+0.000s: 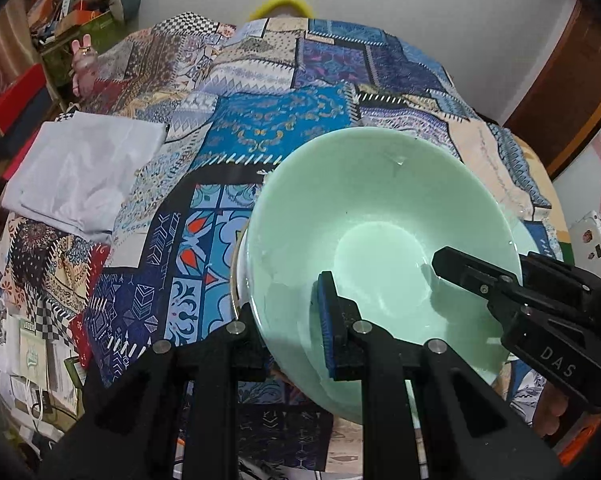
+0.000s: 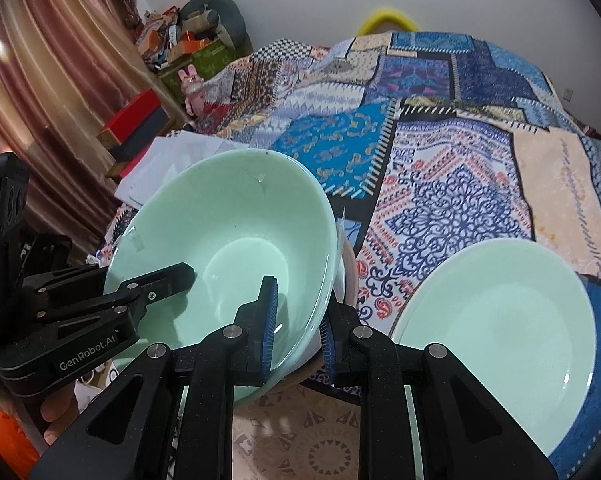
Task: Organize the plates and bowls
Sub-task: 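Carry the mint green bowl toward the plate stack with the left tool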
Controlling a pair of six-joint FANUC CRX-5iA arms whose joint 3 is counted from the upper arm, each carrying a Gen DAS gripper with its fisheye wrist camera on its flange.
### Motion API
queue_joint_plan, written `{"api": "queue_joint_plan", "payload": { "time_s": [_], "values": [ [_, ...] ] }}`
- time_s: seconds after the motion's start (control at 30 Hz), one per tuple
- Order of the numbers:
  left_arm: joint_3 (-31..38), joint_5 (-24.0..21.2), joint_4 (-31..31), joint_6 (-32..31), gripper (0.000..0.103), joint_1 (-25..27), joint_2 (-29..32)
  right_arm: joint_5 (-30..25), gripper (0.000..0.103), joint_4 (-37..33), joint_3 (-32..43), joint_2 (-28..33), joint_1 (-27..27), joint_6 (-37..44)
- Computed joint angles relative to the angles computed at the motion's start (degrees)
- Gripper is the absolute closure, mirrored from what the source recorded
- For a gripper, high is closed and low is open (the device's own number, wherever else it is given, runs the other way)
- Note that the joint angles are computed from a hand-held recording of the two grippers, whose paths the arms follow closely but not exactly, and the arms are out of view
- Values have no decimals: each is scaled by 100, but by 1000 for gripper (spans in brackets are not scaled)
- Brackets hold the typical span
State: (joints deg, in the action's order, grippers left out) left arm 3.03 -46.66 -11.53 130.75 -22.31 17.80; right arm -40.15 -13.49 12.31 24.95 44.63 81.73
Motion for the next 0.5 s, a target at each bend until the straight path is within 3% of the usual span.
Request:
{"api": "queue_joint_plan", "payload": {
  "time_s": [0.5],
  "values": [
    [34, -36, 48, -156, 85, 58, 165, -287, 85, -34, 268, 244, -7, 54]
  ]
}}
